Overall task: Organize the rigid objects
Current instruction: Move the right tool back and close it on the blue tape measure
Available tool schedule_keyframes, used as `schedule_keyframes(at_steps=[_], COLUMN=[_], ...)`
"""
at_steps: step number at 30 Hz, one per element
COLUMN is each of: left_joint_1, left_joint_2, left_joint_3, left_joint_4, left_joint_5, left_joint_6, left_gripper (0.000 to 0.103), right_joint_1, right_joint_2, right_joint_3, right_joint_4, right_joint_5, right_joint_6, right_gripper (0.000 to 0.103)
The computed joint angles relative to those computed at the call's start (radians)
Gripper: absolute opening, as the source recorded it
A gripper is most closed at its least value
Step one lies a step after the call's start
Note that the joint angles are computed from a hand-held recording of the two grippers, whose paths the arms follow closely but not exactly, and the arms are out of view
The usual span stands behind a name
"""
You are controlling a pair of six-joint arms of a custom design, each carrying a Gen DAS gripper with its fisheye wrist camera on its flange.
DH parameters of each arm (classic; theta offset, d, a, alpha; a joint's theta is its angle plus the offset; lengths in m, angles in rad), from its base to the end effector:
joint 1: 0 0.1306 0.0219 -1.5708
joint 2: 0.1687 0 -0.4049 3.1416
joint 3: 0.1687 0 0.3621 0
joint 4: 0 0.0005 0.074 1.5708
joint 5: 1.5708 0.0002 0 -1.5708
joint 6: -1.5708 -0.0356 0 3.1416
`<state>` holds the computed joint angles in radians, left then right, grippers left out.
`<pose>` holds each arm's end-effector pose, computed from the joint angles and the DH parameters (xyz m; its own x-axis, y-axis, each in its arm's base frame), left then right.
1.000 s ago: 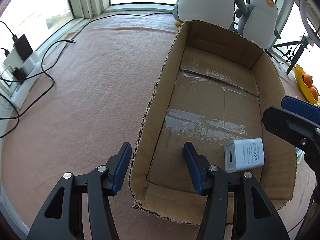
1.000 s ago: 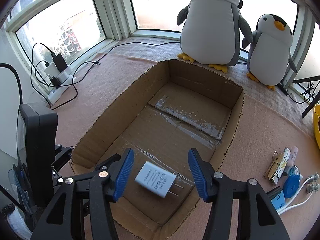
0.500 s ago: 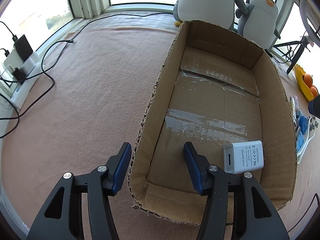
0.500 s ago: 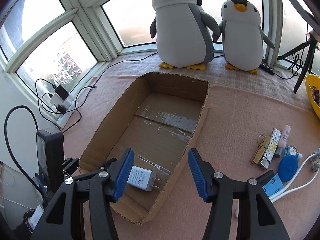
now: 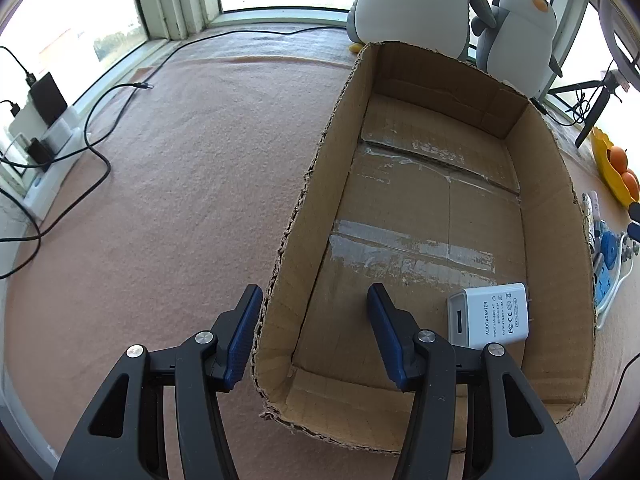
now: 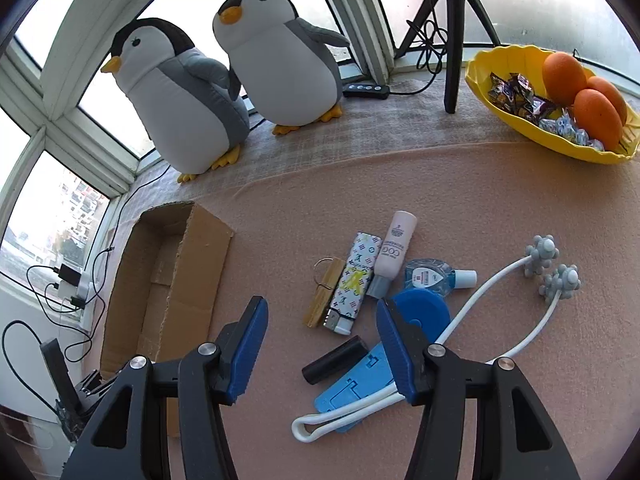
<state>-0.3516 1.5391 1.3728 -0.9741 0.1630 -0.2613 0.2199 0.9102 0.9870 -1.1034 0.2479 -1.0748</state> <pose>0.4481 -0.1711 0.3725 -0.7200 0.5357 -0.4412 0.6101 0.7915 -0.0347 0.2438 0.0450 0.4223 -0.4743 0.7676 -0.4310 0.6927 0.6276 0.3554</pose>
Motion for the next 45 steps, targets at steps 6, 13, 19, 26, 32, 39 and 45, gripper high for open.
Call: schedule_keyframes(at_steps=[6, 13, 19, 26, 32, 39, 45], left_joint_1=[-0.001, 0.0, 0.0, 0.0, -0.002, -0.002, -0.002], left_joint_2=[0.002, 0.002, 0.002, 0.004, 0.002, 0.003, 0.003], left_joint_3=[0.002, 0.003, 0.003, 0.004, 0.002, 0.002, 0.002], left_joint_4=[-0.001, -0.002, -0.002, -0.003, -0.002, 0.0, -0.001], left_joint_5=[-0.001, 0.0, 0.001, 0.001, -0.001, 0.001, 0.002], left_joint_6=[0.003, 0.004, 0.004, 0.001, 0.002, 0.004, 0.006], left_gripper=[0.054, 0.054, 0.054, 0.054, 0.054, 0.054, 0.054], right_joint_1=[-0.166, -0.194, -0.105, -0.012, 0.049, 0.003, -0.035], right_joint_2=[0.042, 0.097, 0.128, 0.092, 0.043, -0.019, 0.005], right_joint_3=[0.003, -0.009, 0.018, -0.017, -0.039, -0.035, -0.022], right_joint_4=[-0.083, -0.074, -0.155, -0.212, -0.268, -0.299, -0.273], right_joint_5=[-0.052, -0.078, -0.006, 0.024, 0.029, -0.003, -0.003], right_joint_6=[0.106, 0.155, 0.158, 0.118, 0.074, 0.057, 0.113], right_gripper=[0.033, 0.023, 0.023, 0.023, 0.023, 0.025, 0.041])
